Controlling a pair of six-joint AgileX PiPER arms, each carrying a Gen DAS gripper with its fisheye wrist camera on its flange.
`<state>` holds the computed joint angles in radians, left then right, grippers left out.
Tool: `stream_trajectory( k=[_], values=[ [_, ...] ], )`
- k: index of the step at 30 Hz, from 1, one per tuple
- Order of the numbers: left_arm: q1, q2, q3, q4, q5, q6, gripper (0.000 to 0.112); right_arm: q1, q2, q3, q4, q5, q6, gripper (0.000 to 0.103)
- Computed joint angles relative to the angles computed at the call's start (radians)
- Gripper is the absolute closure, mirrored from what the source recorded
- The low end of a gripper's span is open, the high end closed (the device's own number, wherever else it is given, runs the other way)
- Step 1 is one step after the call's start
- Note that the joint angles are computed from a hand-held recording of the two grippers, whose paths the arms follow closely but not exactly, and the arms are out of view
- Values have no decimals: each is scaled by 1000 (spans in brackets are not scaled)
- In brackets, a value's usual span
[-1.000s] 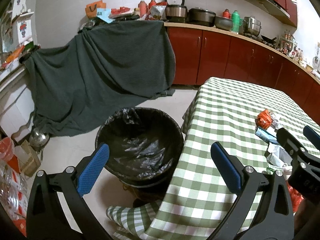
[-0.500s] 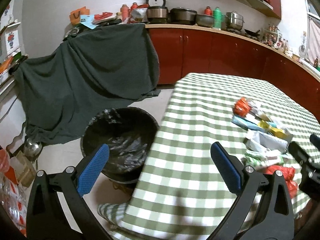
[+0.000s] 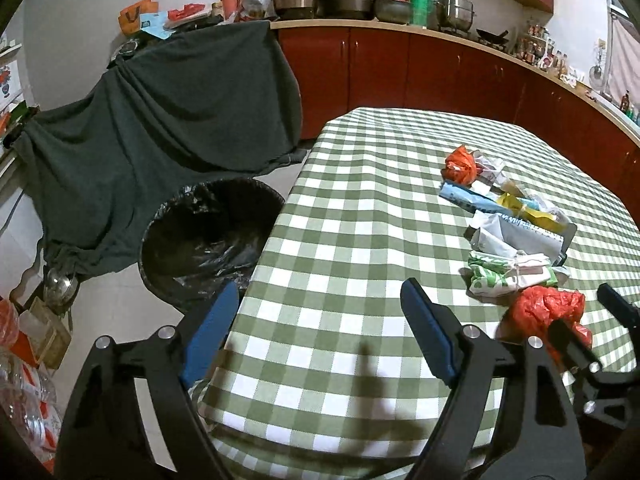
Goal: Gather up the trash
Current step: 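Grasp the red plastic bag with the right gripper while the left tool approaches the pile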
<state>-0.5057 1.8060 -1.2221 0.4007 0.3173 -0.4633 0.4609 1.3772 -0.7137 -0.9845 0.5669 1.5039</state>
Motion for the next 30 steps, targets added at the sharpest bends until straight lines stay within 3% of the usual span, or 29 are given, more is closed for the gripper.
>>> stream_trajectory(
  k=[4, 6, 9, 11, 15, 25, 30],
  values=[
    [-5, -10, 20, 7, -27, -11, 22, -2, 28, -1, 12, -23, -13, 13],
    [-8, -9, 20, 8, -29, -11, 21, -9, 39, -4, 29, -32, -35, 40],
    [-7, 1, 8, -36, -19, 34, 19, -24, 47, -5, 74, -68, -86, 53],
    [-5, 18, -14, -65, 8, 64, 19, -21, 46, -3, 80, -71, -97, 56],
    [17, 47, -48, -279, 48, 287, 19, 0, 26, 0, 56, -44, -74, 59],
    [-50, 30, -17, -341, -88, 416, 19, -21, -96, 37, 52, 53, -59, 59],
    [-107, 67, -56, -359, -90, 484, 19, -67, -152, 66, 63, 91, -69, 59]
  ],
)
